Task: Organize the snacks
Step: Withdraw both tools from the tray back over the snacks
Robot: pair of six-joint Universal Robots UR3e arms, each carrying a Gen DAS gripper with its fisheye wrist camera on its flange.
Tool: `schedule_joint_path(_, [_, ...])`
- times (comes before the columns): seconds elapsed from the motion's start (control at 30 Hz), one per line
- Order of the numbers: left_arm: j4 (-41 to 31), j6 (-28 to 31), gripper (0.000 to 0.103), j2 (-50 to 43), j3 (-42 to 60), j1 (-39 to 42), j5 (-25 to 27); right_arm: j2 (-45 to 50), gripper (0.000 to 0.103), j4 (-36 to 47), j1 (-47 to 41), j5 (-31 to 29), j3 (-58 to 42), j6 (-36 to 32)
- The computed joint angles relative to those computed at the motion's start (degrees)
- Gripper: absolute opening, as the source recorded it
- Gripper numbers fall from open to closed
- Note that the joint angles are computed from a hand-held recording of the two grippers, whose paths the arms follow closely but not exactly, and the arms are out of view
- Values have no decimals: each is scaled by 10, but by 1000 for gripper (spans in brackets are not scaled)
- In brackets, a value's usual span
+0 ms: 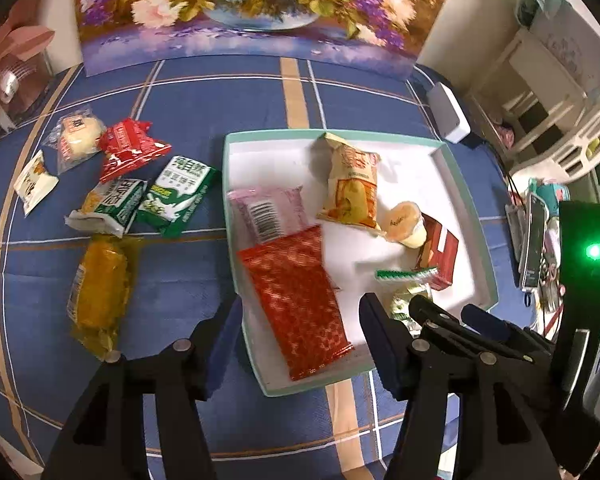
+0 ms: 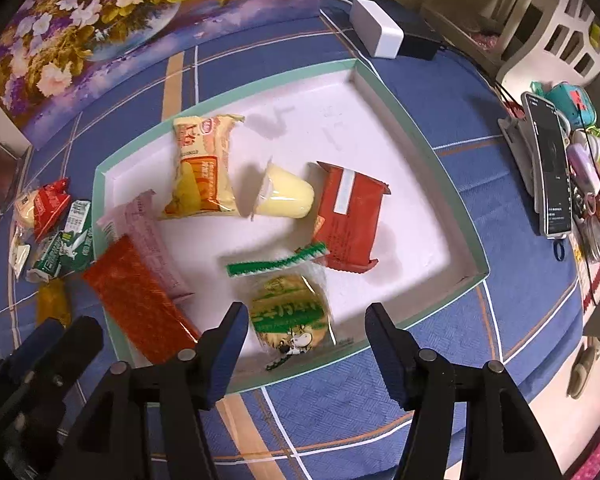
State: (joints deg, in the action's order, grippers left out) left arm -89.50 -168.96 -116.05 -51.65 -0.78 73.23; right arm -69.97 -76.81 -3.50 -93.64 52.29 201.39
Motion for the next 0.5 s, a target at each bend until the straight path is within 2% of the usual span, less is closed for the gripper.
schedule_joint_path(0.13, [7, -14, 70, -1, 5, 14, 14, 5, 73, -3, 6, -2, -12, 2])
schedule_joint_path(0.17, [20, -19, 74, 3, -1, 18, 22, 4, 79, -12, 8, -2, -9, -1])
schedule_joint_path(0.23, [73, -42, 97, 17, -30, 24, 51, -5, 91, -35, 7, 7, 8, -6])
schedule_joint_path(0.27, [103, -55, 100, 24, -46, 26, 71, -7, 100, -44, 7, 14, 12, -8])
schedule_joint_path(0.37, [124, -68, 101, 21, -47, 39, 109, -6, 103, -60, 15, 10, 15, -10])
schedule_joint_path(0.5, [124, -74, 101, 11, -37, 70, 119, 3, 103, -63, 24, 3, 0, -10])
